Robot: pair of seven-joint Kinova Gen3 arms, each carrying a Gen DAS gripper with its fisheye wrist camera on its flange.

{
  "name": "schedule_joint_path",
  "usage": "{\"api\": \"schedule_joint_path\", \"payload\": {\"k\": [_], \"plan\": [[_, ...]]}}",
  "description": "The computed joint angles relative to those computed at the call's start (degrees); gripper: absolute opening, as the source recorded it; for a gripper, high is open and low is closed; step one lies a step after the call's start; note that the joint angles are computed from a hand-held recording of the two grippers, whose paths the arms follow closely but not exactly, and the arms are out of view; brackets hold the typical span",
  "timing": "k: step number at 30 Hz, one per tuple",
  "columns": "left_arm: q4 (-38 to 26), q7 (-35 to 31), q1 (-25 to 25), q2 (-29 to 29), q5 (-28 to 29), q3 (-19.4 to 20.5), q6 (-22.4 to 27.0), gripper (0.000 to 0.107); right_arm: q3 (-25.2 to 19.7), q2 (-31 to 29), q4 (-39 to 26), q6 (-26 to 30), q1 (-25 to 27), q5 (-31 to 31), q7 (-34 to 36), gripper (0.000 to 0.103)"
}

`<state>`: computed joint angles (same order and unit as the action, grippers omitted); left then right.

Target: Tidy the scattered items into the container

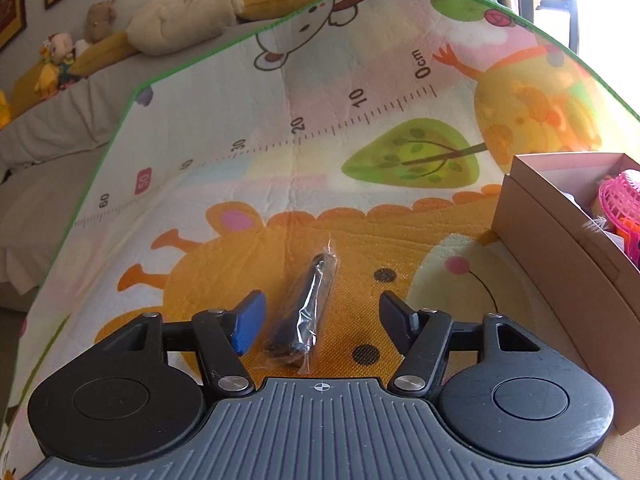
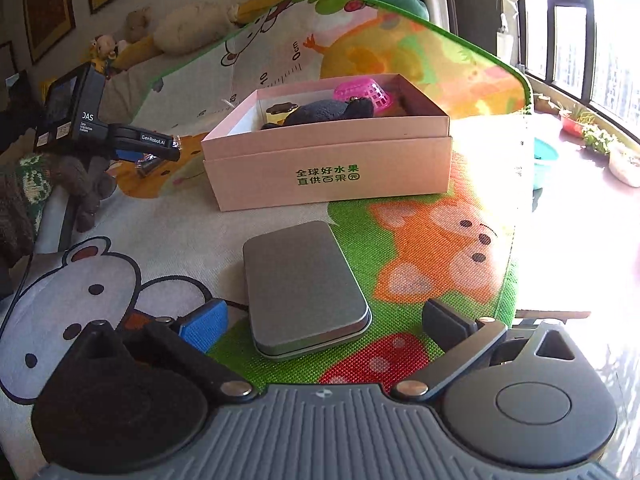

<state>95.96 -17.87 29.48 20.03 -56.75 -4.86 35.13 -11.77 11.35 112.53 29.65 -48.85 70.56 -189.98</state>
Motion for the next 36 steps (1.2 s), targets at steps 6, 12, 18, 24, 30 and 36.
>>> {"api": "schedule_joint_path", "payload": {"k": [6, 12, 18, 24, 30, 36], "plan": [[0.7, -1.8, 1.0, -0.2, -1.4, 0.3, -0.4, 0.033, -12.0, 0.7, 0.3, 2.1, 10.2, 4.2, -3.6, 0.103], [4.8, -2.9, 0.7, -4.1, -1.6, 2.1, -3.0, 0.024, -13.7, 1.0, 0.0, 2.8, 11.6, 4.2, -3.2, 0.103], [13.3, -10.1, 1.0, -12.1, 8.6, 4.0, -11.2, 0.024, -12.1, 1.2, -0.6, 3.1, 10.0, 2.5, -1.2, 0.103], [20.5, -16.1, -4.8, -18.7, 19.2, 14.0, -16.4, 0.032, -6.0, 1.0, -1.3, 2.5, 4.7, -0.7, 2.0, 0.103], [20.8, -6.8, -1.7, -18.8, 7.6, 18.3, -7.7, 0.075, -5.4, 2.0, -4.0, 6.5, 2.8, -6.7, 14.4, 0.103], [20.5, 7.0, -0.1, -17.6, -2.5, 18.4, 3.4, 0.097, 7.5, 3.3, -5.0, 19.7, -11.9, -3.8, 21.5, 0.103]]}}
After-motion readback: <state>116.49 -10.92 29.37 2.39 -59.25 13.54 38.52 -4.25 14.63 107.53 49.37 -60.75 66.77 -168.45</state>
